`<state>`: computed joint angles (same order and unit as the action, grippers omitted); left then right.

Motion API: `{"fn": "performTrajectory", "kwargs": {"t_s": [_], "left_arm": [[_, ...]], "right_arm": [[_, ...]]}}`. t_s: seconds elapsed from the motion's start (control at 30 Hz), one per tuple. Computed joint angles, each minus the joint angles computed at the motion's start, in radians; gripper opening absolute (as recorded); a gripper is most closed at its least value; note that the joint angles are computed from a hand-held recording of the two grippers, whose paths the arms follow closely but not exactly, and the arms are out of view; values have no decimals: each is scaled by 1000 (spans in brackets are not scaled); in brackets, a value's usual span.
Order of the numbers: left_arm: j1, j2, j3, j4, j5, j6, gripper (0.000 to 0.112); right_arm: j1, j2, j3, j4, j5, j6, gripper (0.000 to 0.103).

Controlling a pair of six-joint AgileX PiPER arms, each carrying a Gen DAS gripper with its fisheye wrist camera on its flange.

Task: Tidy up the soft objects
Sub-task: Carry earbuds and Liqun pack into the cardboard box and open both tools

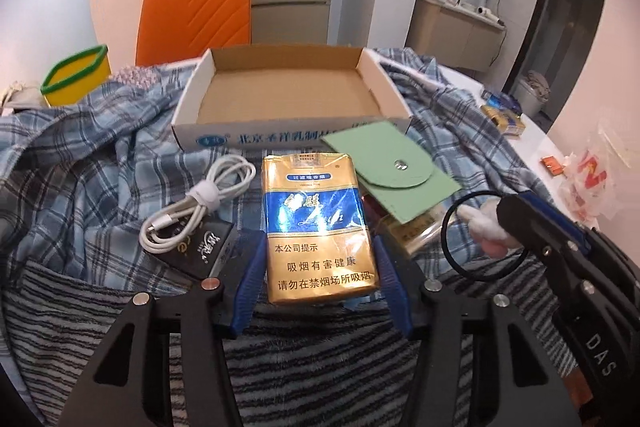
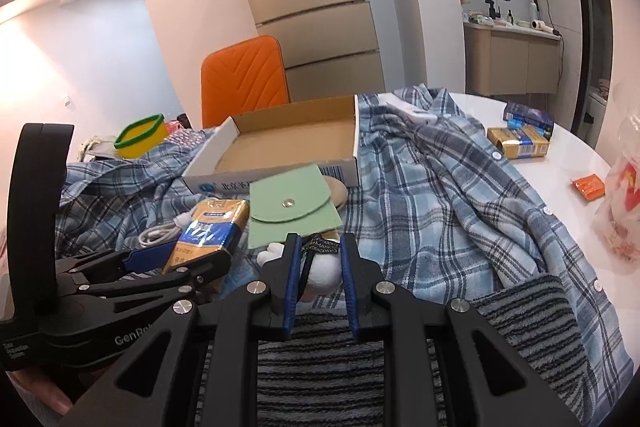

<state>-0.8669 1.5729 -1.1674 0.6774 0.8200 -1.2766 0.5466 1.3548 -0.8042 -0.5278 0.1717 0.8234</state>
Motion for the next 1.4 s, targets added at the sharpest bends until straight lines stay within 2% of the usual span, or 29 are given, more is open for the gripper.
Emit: {"fn": "performTrajectory", "kwargs": {"t_s": [0.13,0.3,0.4,0.47,0.53,0.63,0.77,1.03,1.13,1.2,1.4], "left_arm": [[-45,-58,12,79,40,-50,53],[-93,-127,7,203,99,-89,53],[-106,-138,-12,305,143,-102,53],[-97,-155,-14,348,139,-113,53],[-88,-169,-9,414,131,-152,53],[-80,-180,12,551,127,-252,53],[-27,-185,-6,631,81,-262,53],[106,-128,-186,522,24,-45,53],[146,-102,-241,489,8,-2,53],[158,-82,-267,487,25,-8,53],[243,-22,-308,422,-38,29,53]], "right_arm": [[53,-50,10,-239,31,222,21],[63,-77,-17,-229,60,205,21],[101,-83,-48,-423,113,366,21],[113,-80,-80,-455,125,371,21],[112,-72,-116,-446,129,342,21],[101,-48,-195,-346,133,203,21],[97,3,-311,-295,140,103,21],[96,150,-622,-101,215,-165,21],[99,233,-761,-86,277,-186,21],[83,290,-850,-12,308,-243,21],[40,455,-1052,171,375,-387,21]]}}
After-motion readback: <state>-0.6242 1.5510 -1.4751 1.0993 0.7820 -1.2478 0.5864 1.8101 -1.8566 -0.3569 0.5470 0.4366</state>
